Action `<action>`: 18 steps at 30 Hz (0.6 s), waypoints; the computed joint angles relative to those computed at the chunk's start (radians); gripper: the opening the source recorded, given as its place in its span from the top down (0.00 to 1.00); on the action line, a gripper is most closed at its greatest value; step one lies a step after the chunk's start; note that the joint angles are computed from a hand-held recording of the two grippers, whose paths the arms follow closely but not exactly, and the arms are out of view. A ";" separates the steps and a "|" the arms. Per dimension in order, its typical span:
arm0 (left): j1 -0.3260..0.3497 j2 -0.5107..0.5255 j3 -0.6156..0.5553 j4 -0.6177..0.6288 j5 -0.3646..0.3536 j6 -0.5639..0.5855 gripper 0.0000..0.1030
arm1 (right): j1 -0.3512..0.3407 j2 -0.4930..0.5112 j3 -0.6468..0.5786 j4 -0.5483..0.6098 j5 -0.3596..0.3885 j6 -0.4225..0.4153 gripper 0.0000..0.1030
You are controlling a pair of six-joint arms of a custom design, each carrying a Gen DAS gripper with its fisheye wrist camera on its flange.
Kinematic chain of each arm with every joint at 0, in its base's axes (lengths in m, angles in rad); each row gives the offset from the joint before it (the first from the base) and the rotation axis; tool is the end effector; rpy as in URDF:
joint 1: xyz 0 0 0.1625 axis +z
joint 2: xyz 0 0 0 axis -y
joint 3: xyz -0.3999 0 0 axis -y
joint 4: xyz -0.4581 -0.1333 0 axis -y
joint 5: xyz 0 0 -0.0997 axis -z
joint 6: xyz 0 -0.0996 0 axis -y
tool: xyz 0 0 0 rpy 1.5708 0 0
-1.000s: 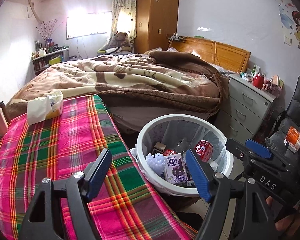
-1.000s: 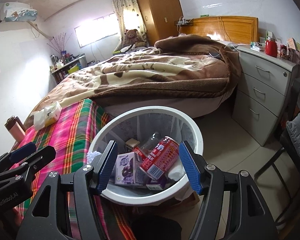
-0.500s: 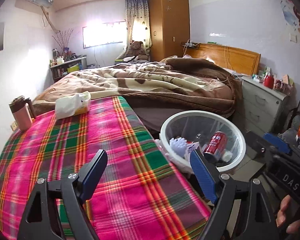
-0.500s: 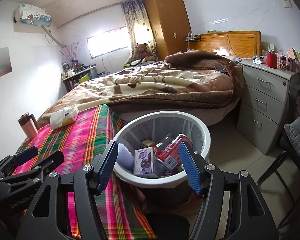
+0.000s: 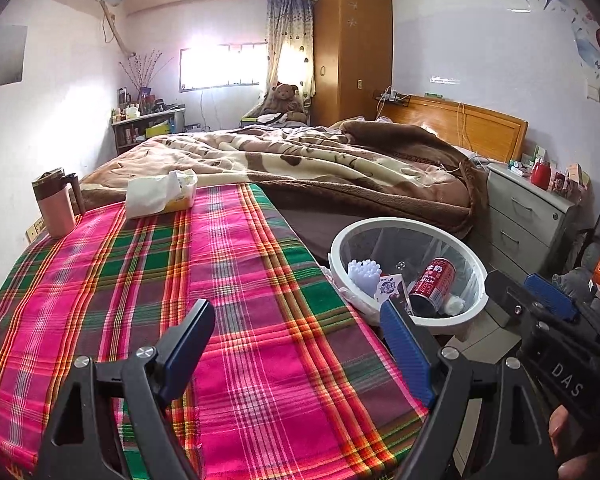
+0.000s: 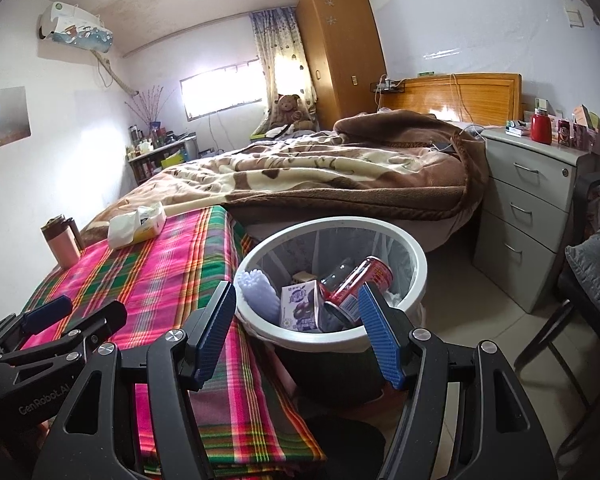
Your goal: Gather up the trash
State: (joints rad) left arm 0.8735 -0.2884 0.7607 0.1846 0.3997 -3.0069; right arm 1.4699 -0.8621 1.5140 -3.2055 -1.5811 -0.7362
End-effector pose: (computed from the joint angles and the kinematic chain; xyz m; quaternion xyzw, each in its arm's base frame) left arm -0.3162 -0.7280 -0.0348 0.0792 0.7827 -0.4909 0.3744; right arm 0.0548 -0.7720 0.2159 0.2731 -0.8383 0.4293 0.1959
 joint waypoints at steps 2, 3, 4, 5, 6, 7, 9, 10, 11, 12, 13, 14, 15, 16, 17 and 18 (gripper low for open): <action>0.000 -0.002 0.003 -0.002 0.000 -0.005 0.17 | 0.001 -0.001 0.001 -0.003 0.000 -0.002 0.37; 0.000 -0.003 0.005 -0.003 0.000 -0.004 0.17 | 0.000 -0.002 0.006 -0.010 0.004 -0.002 0.37; -0.001 -0.003 0.005 -0.003 -0.001 -0.004 0.17 | 0.000 -0.002 0.007 -0.013 0.004 -0.002 0.37; -0.001 -0.004 0.006 -0.005 -0.002 -0.003 0.17 | 0.000 -0.004 0.012 -0.019 0.004 -0.003 0.37; -0.001 -0.003 0.006 -0.005 -0.002 -0.002 0.17 | -0.001 -0.006 0.016 -0.023 0.006 -0.005 0.37; -0.002 -0.004 0.007 -0.007 -0.002 -0.001 0.17 | -0.002 -0.007 0.017 -0.024 0.008 -0.005 0.37; -0.001 -0.002 0.003 -0.003 -0.002 -0.003 0.17 | -0.002 -0.007 0.019 -0.024 0.008 -0.004 0.37; -0.002 -0.001 0.002 -0.001 -0.004 -0.004 0.17 | -0.002 -0.009 0.021 -0.025 0.008 -0.004 0.37; -0.002 -0.002 0.004 -0.005 -0.003 -0.003 0.17 | -0.002 -0.009 0.021 -0.023 0.008 -0.004 0.37; -0.003 -0.003 0.005 -0.006 -0.003 -0.004 0.17 | -0.002 -0.009 0.021 -0.025 0.007 -0.003 0.37; -0.003 -0.002 0.005 -0.006 -0.004 -0.003 0.17 | -0.002 -0.009 0.022 -0.025 0.007 -0.003 0.37; -0.003 -0.004 0.007 -0.008 -0.004 -0.003 0.17 | -0.002 -0.008 0.021 -0.024 0.009 -0.004 0.37; -0.003 -0.003 0.006 -0.007 -0.004 -0.002 0.17 | -0.002 -0.009 0.022 -0.024 0.009 -0.004 0.37; -0.003 -0.003 0.005 -0.006 -0.004 -0.004 0.17 | -0.002 -0.009 0.023 -0.024 0.009 -0.005 0.37; -0.004 -0.004 0.007 -0.006 -0.005 -0.005 0.17 | -0.002 -0.010 0.024 -0.023 0.010 -0.004 0.37; -0.004 -0.003 0.007 -0.009 -0.005 -0.003 0.17 | -0.002 -0.011 0.024 -0.021 0.011 -0.003 0.37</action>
